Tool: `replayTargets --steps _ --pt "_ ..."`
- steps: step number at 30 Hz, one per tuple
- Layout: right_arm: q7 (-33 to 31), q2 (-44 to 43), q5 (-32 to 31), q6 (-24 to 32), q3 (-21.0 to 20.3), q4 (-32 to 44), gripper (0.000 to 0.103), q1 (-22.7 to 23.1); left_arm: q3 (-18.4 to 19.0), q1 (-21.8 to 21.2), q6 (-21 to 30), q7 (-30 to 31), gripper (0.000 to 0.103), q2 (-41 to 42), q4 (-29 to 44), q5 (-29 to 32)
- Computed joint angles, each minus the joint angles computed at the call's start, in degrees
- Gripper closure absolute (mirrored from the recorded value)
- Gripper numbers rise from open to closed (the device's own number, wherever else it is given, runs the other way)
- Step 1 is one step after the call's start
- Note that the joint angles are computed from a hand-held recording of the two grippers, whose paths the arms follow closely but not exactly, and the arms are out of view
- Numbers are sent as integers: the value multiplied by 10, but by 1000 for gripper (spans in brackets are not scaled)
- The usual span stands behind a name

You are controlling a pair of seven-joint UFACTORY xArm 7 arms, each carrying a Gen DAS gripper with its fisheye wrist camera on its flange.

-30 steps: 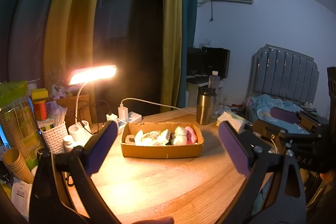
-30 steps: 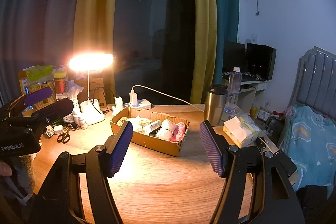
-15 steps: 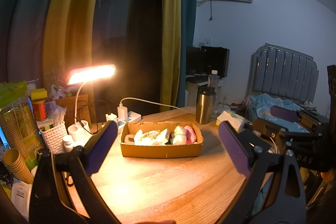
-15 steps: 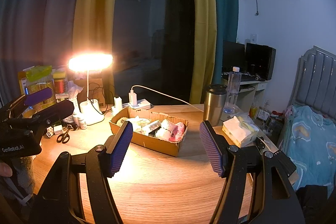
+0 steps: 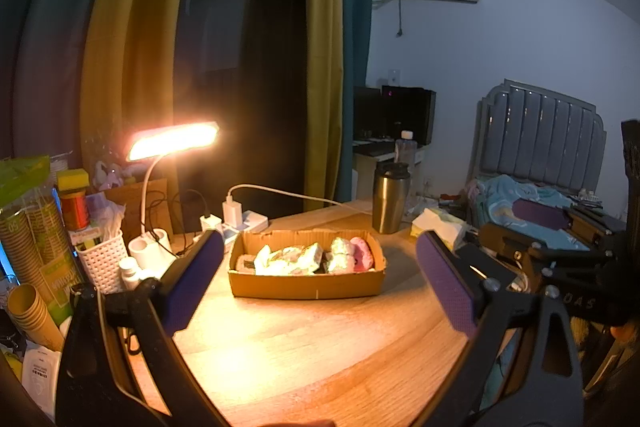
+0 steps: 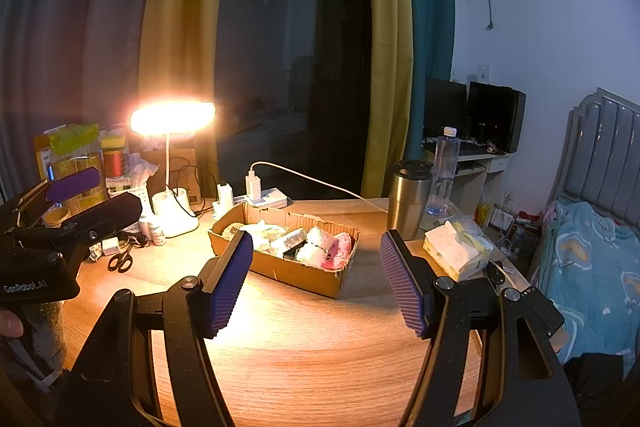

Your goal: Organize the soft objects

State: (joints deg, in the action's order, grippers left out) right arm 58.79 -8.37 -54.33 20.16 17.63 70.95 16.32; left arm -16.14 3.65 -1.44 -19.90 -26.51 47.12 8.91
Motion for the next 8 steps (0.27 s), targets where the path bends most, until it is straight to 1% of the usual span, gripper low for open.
replayTargets --steps 8 --pt "-7 0 8 -4 -2 -4 34 -1 9 -13 -7 13 5 13 -1 0"
